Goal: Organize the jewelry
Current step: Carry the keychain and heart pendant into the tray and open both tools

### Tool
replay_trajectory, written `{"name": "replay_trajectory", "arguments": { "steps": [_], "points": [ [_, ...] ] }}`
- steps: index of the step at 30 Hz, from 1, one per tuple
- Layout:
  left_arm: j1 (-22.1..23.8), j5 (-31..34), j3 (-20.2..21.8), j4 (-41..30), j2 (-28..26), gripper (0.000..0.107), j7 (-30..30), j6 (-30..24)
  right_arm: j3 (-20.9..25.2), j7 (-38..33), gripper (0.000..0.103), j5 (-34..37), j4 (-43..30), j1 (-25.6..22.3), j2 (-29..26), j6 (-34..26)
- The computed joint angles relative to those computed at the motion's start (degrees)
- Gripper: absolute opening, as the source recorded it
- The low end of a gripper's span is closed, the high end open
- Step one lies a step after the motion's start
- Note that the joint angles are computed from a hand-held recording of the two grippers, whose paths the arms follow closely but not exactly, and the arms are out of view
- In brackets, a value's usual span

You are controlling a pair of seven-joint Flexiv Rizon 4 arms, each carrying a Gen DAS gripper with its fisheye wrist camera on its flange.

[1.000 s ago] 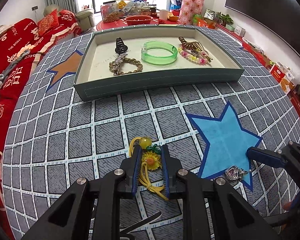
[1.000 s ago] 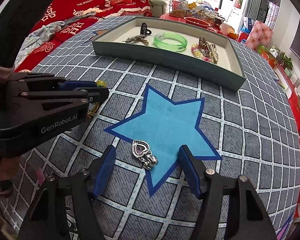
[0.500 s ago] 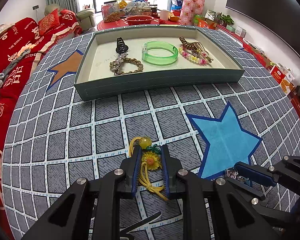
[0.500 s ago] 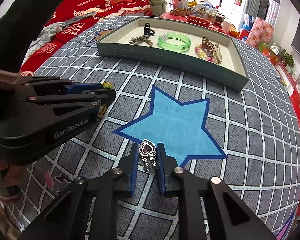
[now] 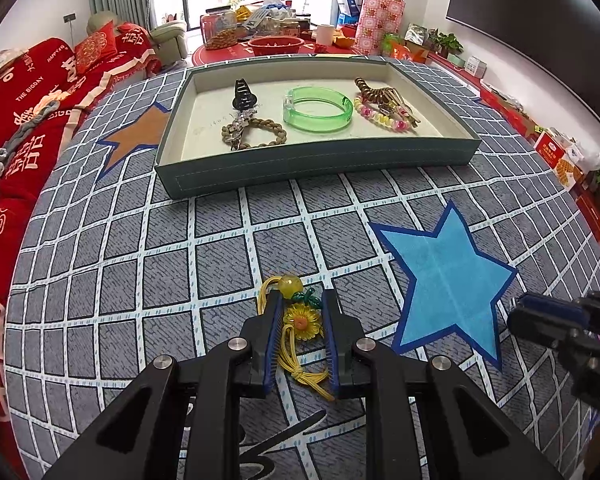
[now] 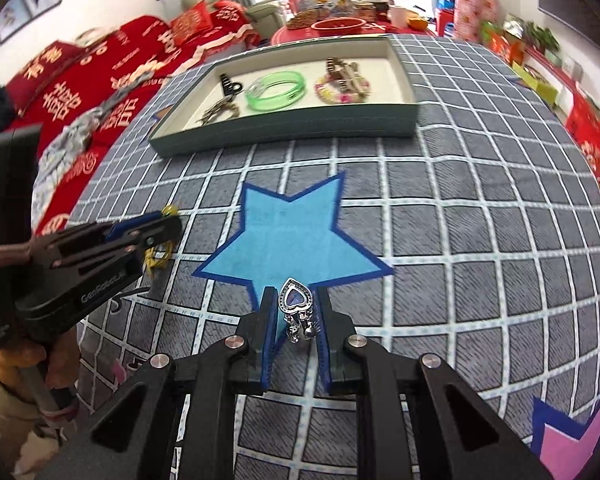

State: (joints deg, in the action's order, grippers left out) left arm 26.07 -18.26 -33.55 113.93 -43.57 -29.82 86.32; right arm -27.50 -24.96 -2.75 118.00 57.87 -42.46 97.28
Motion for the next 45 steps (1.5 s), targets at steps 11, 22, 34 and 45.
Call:
{"name": "replay_trajectory", "arguments": {
  "steps": [11,22,34,45],
  "points": [
    [3.4,0.3,-3.7,0.5,0.5,0.033,0.5,0.7,-0.2,-0.1,0.019,3.5,1.7,-1.2,1.8,2.5],
    [5.3,-1.0,-6.7,-2.6,0.5,0.033,-0.4,-0.9,-1.0,-1.9,0.019,3.8,0.5,-3.8,3.5,2.2],
    [-0.4,-4.1,-3.7,-9.7,-0.3,0.033,0.1,-1.6,4.9,-3.9,0.019,0.1,-6.9,-15.1,3.5,0.8],
    [-10.1,-7.3,4.1,-19.1,-3.1,0.033,-1.1,-3.2,12.4,-4.3,0.019,-6.5,-16.6,-25.7,0.4,-4.4]
  ]
}}
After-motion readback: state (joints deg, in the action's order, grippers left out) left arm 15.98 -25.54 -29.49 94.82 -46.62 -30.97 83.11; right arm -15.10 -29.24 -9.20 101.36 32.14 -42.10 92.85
